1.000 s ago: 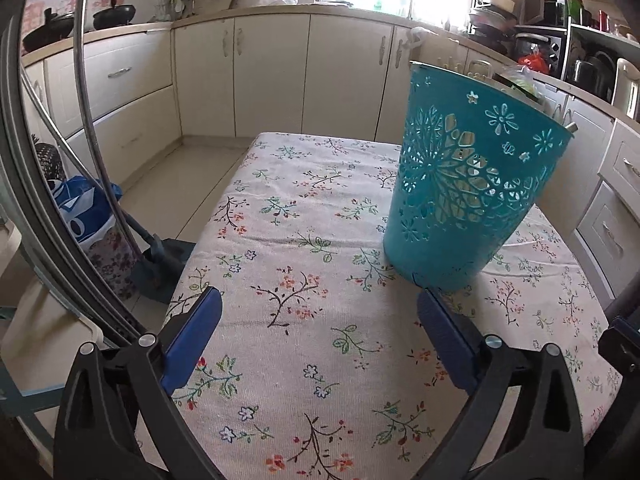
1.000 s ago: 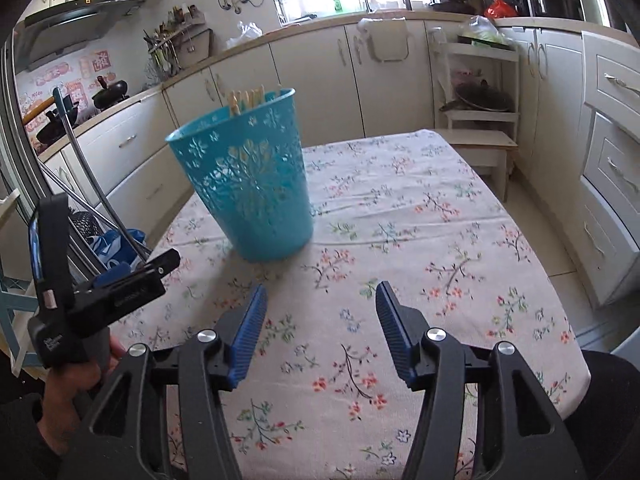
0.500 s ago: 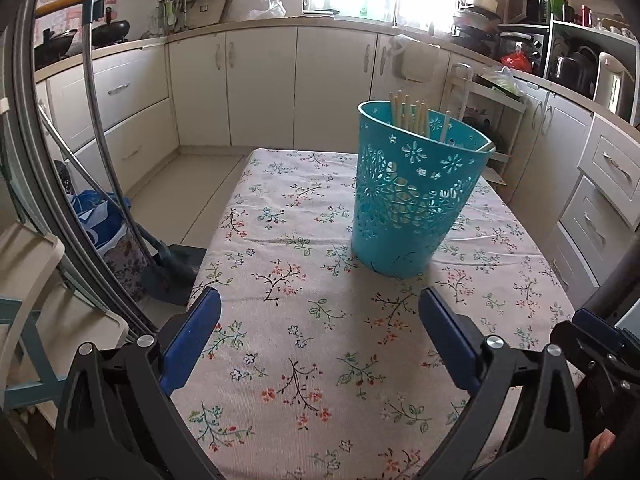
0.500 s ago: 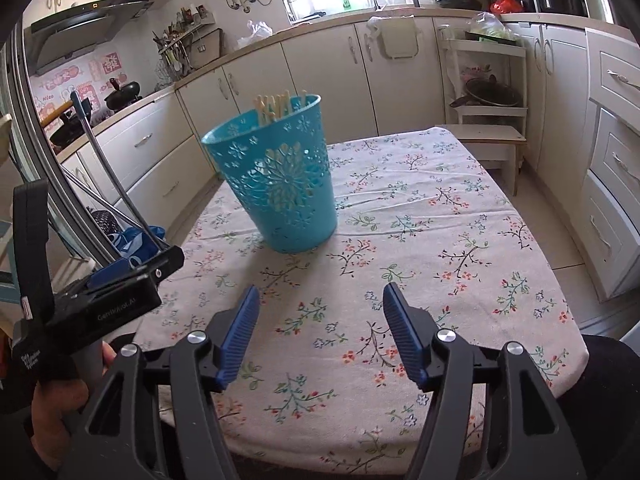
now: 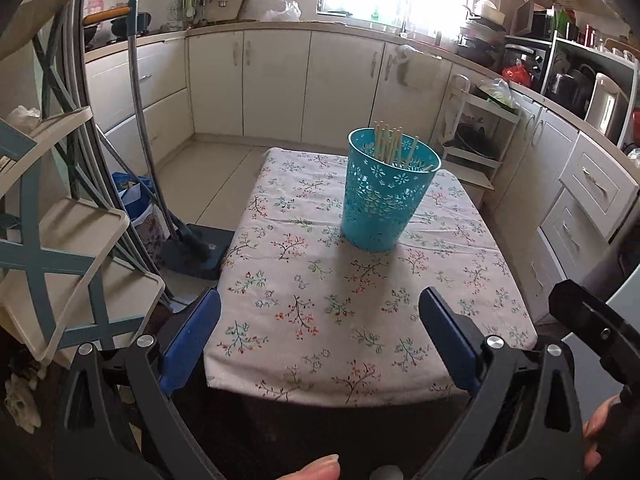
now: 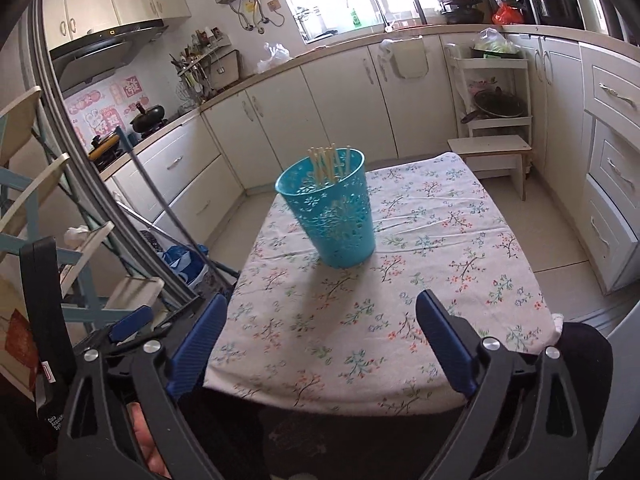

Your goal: Organize utensils

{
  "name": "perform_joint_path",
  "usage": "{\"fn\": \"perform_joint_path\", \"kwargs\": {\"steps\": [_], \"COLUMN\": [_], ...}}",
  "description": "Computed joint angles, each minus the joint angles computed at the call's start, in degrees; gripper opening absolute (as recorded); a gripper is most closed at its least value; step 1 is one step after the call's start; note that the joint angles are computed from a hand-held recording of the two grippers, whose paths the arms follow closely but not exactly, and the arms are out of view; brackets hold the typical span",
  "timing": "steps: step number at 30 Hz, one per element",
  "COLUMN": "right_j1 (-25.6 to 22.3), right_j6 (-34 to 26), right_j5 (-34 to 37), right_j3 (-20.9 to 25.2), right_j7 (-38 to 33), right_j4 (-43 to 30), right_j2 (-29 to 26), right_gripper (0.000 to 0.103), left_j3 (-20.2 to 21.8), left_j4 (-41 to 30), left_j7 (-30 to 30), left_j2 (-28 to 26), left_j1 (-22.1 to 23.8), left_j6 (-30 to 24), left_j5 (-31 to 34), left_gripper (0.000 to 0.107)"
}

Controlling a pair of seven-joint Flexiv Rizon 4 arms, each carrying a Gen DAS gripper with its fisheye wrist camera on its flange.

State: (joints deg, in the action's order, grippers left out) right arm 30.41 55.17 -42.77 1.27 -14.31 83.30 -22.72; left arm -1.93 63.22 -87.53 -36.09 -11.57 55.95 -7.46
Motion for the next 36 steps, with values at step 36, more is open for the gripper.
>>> {"fn": "perform_joint_path", "kwargs": {"steps": [36], "right_j1": [2.40], "right_j6": [-6.39], "right_j5": [-17.24], "right_j3": [5.34], "right_j7": [14.28], "right_j4": [9.72], "right_j2": [8.53], "right_gripper": [0.096], "left_j3": [4.20], "left_j4": [19.17], "left_j7": [-6.78], "left_j2": [16.07], "left_j1": [-1.67], "left_j6": [16.58], "left_j5": [11.00], "left_gripper": [0.095]}}
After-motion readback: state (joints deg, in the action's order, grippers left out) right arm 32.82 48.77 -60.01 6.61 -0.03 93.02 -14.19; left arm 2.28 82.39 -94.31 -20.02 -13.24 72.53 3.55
